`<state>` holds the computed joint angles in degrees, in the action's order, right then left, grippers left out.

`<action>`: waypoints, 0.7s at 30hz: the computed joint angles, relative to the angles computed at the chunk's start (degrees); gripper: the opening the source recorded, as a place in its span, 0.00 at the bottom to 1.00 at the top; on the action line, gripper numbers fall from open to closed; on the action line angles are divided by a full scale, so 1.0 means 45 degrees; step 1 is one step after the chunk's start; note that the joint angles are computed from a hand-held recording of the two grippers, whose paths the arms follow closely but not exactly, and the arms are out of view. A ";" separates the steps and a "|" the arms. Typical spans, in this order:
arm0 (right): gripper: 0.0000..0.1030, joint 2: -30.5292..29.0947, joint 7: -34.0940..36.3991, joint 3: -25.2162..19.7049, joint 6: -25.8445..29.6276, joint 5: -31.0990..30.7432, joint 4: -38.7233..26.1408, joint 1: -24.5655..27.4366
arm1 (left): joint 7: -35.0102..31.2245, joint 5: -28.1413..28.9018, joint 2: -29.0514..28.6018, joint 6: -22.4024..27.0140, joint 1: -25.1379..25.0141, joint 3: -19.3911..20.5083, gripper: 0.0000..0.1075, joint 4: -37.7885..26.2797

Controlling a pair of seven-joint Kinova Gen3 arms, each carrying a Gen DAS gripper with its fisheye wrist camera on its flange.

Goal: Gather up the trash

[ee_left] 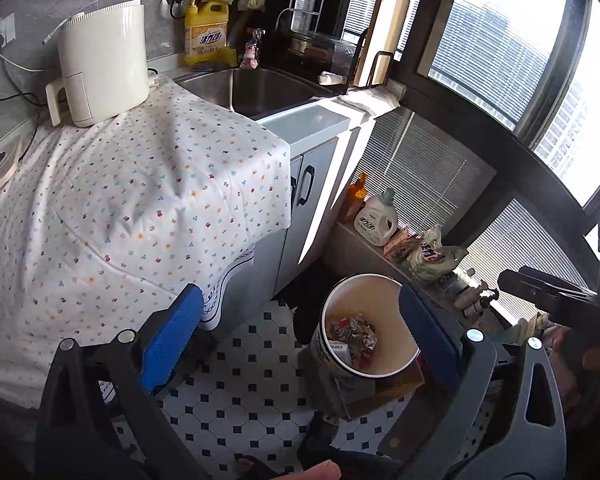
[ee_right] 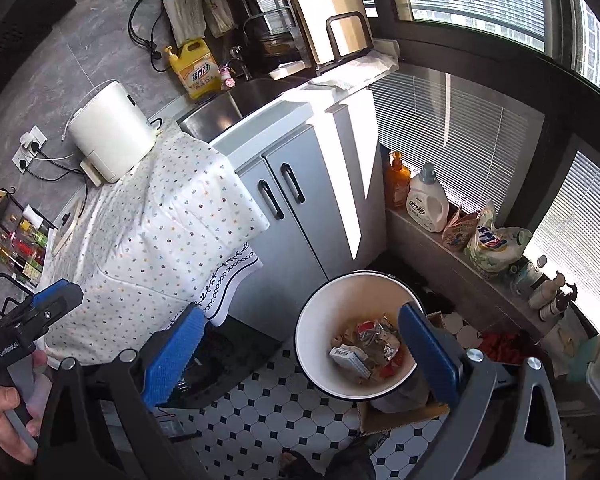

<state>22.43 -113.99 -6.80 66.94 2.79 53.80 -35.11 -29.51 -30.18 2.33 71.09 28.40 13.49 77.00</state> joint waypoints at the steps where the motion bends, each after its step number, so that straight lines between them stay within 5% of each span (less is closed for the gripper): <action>1: 0.92 -0.0047 -0.0287 0.0066 0.0003 0.0266 -0.0049 -0.0324 | 0.0036 -0.0049 -0.0262 0.0075 0.0010 -0.0007 0.90 0.0160; 21: 0.93 -0.1237 -0.4631 -0.0227 0.0319 0.4762 -0.0172 -0.4752 | 0.0159 -0.0323 -0.5295 0.1389 -0.2747 0.2988 0.90 0.2545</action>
<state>16.86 -134.83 -7.83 68.38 24.21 53.03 -56.49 -28.79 -31.64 -21.50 77.34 16.04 26.93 88.45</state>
